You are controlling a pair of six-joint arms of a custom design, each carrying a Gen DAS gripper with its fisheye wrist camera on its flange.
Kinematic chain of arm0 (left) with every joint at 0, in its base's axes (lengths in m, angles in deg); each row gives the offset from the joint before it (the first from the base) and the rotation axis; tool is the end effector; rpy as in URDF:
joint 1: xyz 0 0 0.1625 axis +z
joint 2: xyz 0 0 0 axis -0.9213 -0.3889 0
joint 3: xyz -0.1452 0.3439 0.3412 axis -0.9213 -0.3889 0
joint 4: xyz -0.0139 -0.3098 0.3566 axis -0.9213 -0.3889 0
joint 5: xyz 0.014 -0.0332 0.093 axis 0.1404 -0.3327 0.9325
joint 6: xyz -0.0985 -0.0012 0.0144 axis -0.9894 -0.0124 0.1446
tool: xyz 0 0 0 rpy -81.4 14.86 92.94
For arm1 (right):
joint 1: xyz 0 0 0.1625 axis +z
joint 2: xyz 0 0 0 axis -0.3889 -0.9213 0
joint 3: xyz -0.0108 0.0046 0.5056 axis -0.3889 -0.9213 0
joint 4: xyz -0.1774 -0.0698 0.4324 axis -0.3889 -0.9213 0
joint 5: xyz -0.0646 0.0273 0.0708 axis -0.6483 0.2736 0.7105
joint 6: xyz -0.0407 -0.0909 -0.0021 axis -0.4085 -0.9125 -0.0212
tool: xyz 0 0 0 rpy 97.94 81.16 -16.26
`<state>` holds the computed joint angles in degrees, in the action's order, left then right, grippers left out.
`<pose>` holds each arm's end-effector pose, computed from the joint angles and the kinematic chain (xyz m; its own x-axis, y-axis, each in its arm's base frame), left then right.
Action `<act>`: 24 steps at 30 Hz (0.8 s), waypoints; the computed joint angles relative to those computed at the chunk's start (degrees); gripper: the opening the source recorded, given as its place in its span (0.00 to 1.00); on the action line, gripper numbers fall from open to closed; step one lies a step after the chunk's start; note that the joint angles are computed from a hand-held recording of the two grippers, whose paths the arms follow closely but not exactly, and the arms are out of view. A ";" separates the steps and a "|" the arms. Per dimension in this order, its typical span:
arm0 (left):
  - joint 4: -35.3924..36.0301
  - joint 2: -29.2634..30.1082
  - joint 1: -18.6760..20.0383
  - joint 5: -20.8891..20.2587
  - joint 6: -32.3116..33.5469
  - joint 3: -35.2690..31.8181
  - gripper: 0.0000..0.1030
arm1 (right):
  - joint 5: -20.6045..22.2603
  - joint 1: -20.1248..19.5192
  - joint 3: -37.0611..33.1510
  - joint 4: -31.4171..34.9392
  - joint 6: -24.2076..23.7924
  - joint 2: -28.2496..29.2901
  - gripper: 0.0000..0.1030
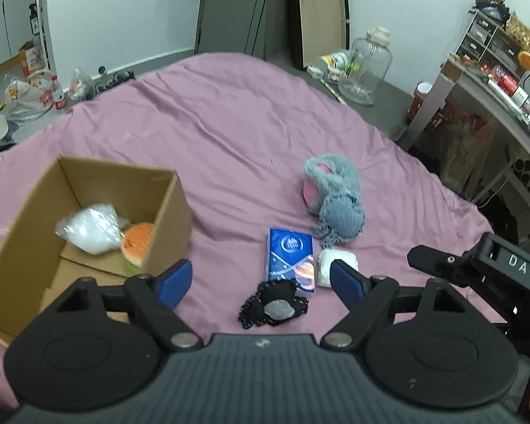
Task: Organize soft objects
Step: 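Grasp the black scrunchie with the left tool while the right tool moves toward the white ball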
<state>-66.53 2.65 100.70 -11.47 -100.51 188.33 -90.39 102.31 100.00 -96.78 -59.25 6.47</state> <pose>-0.4473 -0.5548 0.0041 -0.8061 -0.2542 -0.5344 0.1831 0.7515 -0.6338 0.0202 -0.5975 0.3873 -0.9879 0.1312 0.0828 0.0599 0.8147 -0.5768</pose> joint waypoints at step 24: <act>0.43 7.61 4.68 -3.56 -3.89 -3.33 0.71 | 3.20 -2.76 -2.05 3.84 -0.21 2.00 0.75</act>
<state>-66.10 10.26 105.38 -15.03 -104.40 185.00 -87.19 99.55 97.95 -92.94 -59.46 8.47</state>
